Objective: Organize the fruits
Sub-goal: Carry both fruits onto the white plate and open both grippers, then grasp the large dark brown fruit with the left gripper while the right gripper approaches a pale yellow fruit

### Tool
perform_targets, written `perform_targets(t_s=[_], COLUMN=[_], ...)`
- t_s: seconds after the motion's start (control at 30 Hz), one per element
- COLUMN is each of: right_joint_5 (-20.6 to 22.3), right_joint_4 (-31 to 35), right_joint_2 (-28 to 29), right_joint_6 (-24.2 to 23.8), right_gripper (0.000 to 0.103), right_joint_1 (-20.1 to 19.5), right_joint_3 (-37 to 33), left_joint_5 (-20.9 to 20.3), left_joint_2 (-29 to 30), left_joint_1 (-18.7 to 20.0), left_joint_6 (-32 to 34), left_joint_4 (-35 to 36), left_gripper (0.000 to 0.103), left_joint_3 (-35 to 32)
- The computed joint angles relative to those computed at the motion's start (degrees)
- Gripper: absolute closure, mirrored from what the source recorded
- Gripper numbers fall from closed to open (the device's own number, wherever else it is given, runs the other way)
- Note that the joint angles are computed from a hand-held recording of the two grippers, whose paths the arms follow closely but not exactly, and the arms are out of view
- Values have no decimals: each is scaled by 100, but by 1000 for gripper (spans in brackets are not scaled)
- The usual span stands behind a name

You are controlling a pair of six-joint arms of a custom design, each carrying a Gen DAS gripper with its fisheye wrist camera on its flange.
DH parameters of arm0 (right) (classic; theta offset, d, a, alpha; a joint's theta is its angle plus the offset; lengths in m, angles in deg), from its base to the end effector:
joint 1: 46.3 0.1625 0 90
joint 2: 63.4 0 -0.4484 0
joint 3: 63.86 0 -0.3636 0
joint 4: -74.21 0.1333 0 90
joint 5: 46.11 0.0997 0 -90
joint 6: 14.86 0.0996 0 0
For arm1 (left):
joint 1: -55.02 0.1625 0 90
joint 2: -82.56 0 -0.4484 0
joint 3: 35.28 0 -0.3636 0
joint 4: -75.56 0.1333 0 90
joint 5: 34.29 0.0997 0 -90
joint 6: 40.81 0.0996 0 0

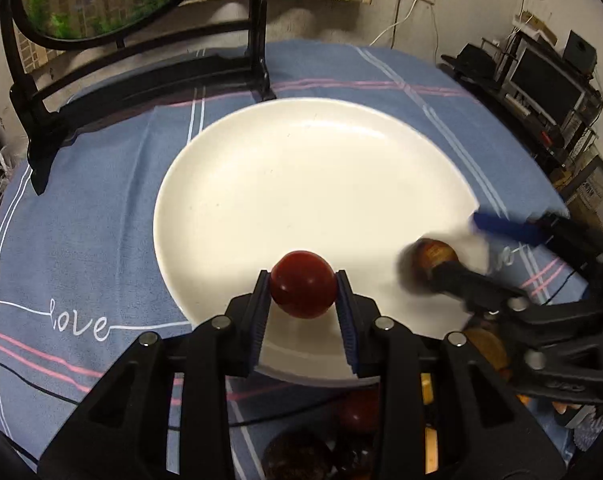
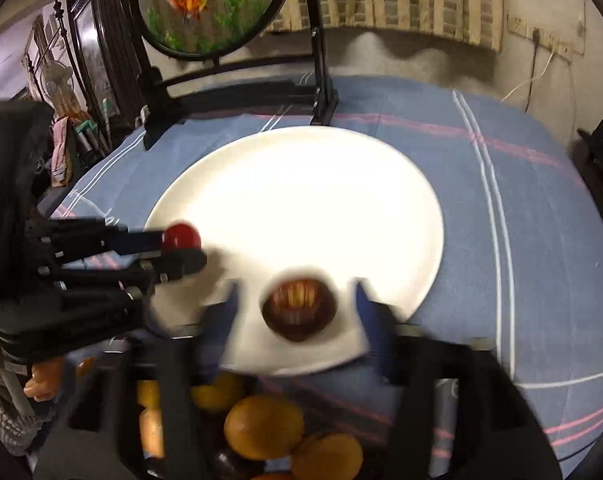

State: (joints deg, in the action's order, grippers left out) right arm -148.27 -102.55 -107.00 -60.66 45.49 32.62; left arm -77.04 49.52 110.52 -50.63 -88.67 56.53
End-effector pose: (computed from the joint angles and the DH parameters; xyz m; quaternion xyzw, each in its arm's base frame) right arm 0.1335 -0.6774 0.1565 0.3556 -0.8828 0.2307 0.2025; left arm -0.2142 -0.6761 0.0575 0.1414 0.8984 -0.2639 0.3213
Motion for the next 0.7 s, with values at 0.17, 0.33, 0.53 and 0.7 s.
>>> perform_targets(t_s=[0.17,0.33,0.53,0.7], right_joint_5=[237,912,1512,1855], right_joint_4=[-143,-673,-1464,-1917], right_joint_2=[-201,-930,-1673,-2016], right_joint_6=[85,95,152,-2], right_gripper=[37,36,7,6], right_joint_1=[-17,-19,-304,-831], right_joint_3=[138,855,2063,3002], left_joint_5=[168,775,1562,1814], left_joint_2=[-38,-462,-935,-929], left_joint_1=[10,-379,-1003,-1360], left_joint_6=[-16,-96,-903,-2083], left_joint_4=[-155,-1022,-1562,-1298], left_gripper=[52,22,7,7], left_joint_3=[118,849,2223,3242])
